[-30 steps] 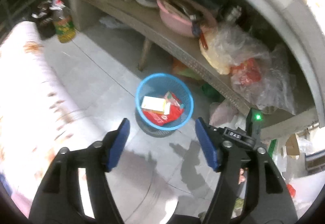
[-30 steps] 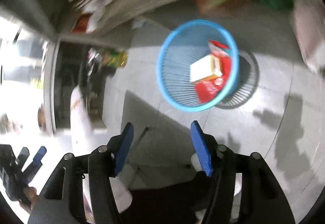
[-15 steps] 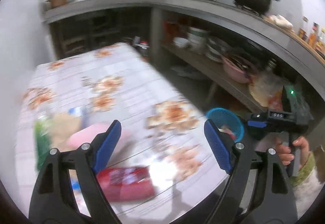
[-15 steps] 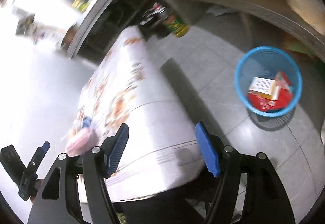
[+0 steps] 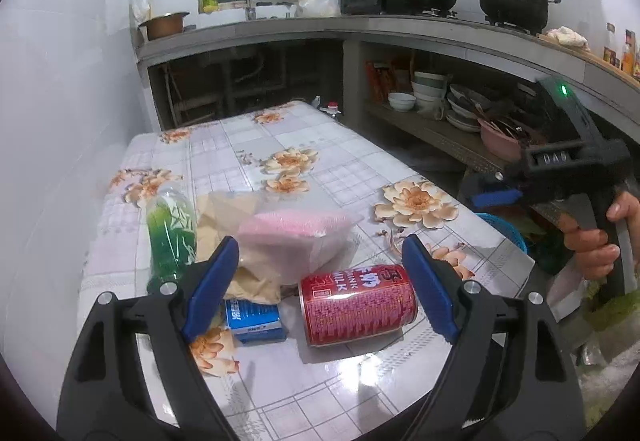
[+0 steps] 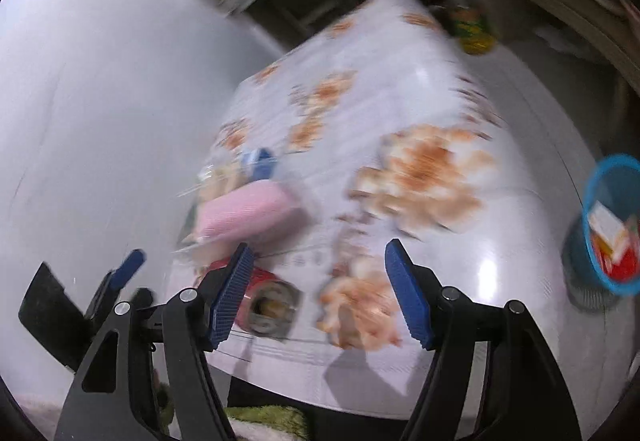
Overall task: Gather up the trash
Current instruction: 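Grasp the pink sponge in the clear plastic tray with the right tool and lift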
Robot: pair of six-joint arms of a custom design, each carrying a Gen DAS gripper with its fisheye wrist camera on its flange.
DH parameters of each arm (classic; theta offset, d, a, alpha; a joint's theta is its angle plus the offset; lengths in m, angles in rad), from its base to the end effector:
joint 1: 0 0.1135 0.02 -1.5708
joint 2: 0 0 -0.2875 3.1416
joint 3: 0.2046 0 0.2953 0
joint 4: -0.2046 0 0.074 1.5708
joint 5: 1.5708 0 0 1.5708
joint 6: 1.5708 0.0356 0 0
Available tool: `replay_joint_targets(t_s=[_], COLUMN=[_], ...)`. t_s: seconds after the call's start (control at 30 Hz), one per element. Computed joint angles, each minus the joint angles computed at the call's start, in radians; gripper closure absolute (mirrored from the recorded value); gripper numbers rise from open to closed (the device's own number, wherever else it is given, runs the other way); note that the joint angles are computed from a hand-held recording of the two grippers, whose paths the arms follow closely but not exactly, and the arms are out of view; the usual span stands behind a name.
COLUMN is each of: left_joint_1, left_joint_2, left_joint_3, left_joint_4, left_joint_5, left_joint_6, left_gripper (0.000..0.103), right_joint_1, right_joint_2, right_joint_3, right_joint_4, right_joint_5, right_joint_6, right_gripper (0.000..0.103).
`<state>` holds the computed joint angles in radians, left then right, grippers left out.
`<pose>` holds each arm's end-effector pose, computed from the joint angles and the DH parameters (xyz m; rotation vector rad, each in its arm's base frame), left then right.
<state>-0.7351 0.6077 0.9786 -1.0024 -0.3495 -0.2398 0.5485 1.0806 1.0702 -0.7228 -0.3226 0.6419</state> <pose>0.0960 -0.0704 0.3749 0.3411 2.1370 -0.1761 0.2113 0.1423 0.3520 -0.0630 2.4606 0.9435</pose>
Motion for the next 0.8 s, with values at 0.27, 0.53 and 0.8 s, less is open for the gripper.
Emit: replay_joint_targets(t_s=[0.27, 0.53, 0.8], left_joint_1=[0.232, 0.320, 0.367], left_joint_2=[-0.009, 0.036, 0.036], left_joint_3=[-0.022, -0.051, -0.068], left_joint_4=[0.046, 0.064, 0.077], left_joint_5=[0.208, 0.294, 0.335], left_joint_6=[0.024, 0.070, 0.095], left_gripper=[0.030, 0.046, 0.050], right_joint_1=[0.124, 0.179, 0.210], right_joint_2=[0.337, 0.691, 0.983], right_joint_3=[0.375, 0.799, 1.223], right_joint_4=[-0.125, -0.432, -0.738], right_joint_5=[0.002, -0.016, -0.053], right_joint_6=[-0.219, -0.471, -0.619], right_gripper=[0.026, 0.021, 0.018])
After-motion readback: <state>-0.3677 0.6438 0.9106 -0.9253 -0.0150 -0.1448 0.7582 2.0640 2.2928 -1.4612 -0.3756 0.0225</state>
